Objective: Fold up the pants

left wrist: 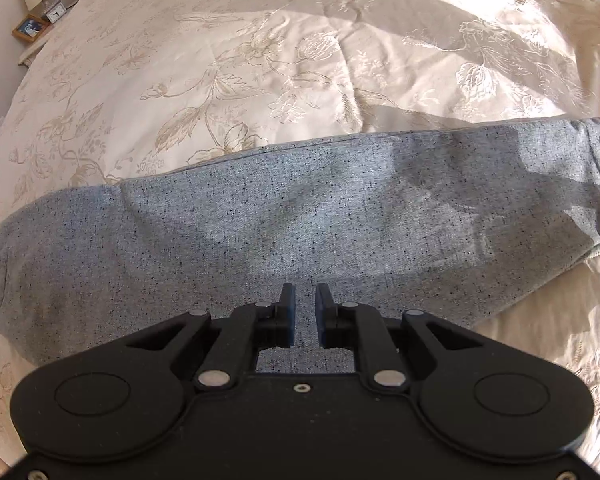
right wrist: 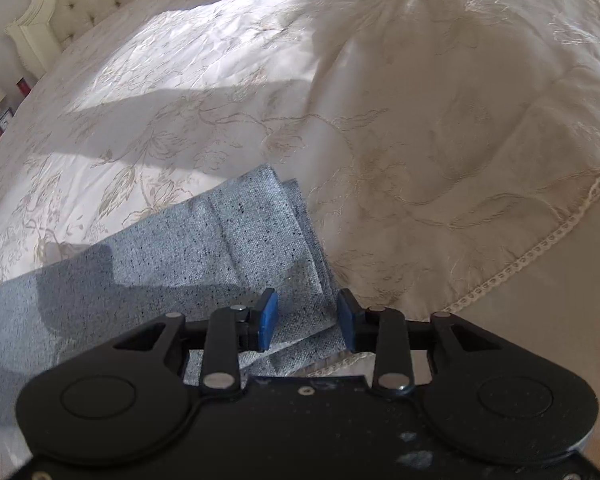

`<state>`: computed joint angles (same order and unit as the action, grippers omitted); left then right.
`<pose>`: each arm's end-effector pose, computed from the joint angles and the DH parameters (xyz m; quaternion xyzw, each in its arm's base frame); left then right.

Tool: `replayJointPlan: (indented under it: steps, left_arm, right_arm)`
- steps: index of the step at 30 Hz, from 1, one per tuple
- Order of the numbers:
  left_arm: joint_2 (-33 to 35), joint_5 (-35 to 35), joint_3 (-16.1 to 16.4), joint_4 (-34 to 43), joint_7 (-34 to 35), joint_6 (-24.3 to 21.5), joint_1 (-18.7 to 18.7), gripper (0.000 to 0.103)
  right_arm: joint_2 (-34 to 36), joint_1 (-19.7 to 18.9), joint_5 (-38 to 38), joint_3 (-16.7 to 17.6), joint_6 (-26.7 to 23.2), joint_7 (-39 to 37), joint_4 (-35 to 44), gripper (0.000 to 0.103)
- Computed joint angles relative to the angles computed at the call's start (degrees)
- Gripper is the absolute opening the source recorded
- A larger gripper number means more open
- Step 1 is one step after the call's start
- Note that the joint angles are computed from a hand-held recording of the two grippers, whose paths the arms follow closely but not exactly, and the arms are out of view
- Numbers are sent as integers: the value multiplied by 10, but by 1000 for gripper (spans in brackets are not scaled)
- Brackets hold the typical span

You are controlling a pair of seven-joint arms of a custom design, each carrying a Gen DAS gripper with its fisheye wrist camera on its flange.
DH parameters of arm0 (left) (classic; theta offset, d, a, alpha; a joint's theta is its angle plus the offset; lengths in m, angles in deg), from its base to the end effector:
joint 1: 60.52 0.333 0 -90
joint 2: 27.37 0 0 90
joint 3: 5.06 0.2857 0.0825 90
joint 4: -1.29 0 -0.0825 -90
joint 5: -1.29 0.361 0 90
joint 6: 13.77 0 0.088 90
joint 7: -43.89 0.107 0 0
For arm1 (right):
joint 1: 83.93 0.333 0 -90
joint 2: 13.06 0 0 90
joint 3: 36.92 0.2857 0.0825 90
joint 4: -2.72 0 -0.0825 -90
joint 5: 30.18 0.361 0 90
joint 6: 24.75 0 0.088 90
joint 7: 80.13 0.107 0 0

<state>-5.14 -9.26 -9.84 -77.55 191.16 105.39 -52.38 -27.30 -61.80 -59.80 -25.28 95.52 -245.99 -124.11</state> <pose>0.6702 0.0397 0.5054 -0.3393 0.9219 -0.1378 0.1261 0.4092 0.2502 0.4779 -0.2748 0.9258 -0.2071 0.1563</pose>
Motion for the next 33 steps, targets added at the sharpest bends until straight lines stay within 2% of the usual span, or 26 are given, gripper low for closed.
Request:
replayJointPlan:
  steps: [1,2,4,8,11,14,16,17,19,20,23,26,29,33]
  left_arm:
    - [-6,0,-1,-8,3,2,0,20]
    - [-8,1,-1,-11,4,2,-1,20]
    - [-14,3,-1,-19,6,3,-3,20]
    - [-20,8,-3,-34,5,11,-11,20]
    - [-29,11,-5,-53,11,18,-17,20]
    - [-38,20,-6,-71,18,25,-25,20]
    - [-44,16,-8,-78,24,24,-28,20]
    - [-46,15,-9,-79,27,20,-29,20]
    - [-50,11,-14,-84,39,19,-34,20]
    - [-53,10,-16,-90,44,26,-38,21]
    - [-56,11,-21,-106,45,51,-53,21]
    - [-43,13,-26,-101,32,67,-71,21]
    - [-21,37,-26,-92,1,92,-94,21]
    - [28,91,-15,-50,-59,100,-126,21]
  right_arm:
    - [6,3,13,-6,2,-26,7,10]
    - [12,5,24,-9,-2,-52,16,4]
    - [19,6,29,-10,-16,-81,37,3]
    - [19,9,33,-2,-79,-93,77,3]
    - [16,7,59,-12,-62,-89,53,3]
    - [16,0,64,-20,-1,-79,5,9]
    - [-3,-7,40,-9,6,-16,-9,22]
    - [-15,-10,28,-3,12,15,-17,32]
    - [-35,-13,-4,14,14,73,-27,33]
    - [-35,-12,-12,18,7,76,-22,34]
    - [-22,-8,-42,17,1,41,-2,34]
    - [8,-17,-57,-5,49,-4,12,34]
    - [54,-28,-67,-23,69,-63,39,34]
    - [127,-35,-48,-44,35,-135,95,31]
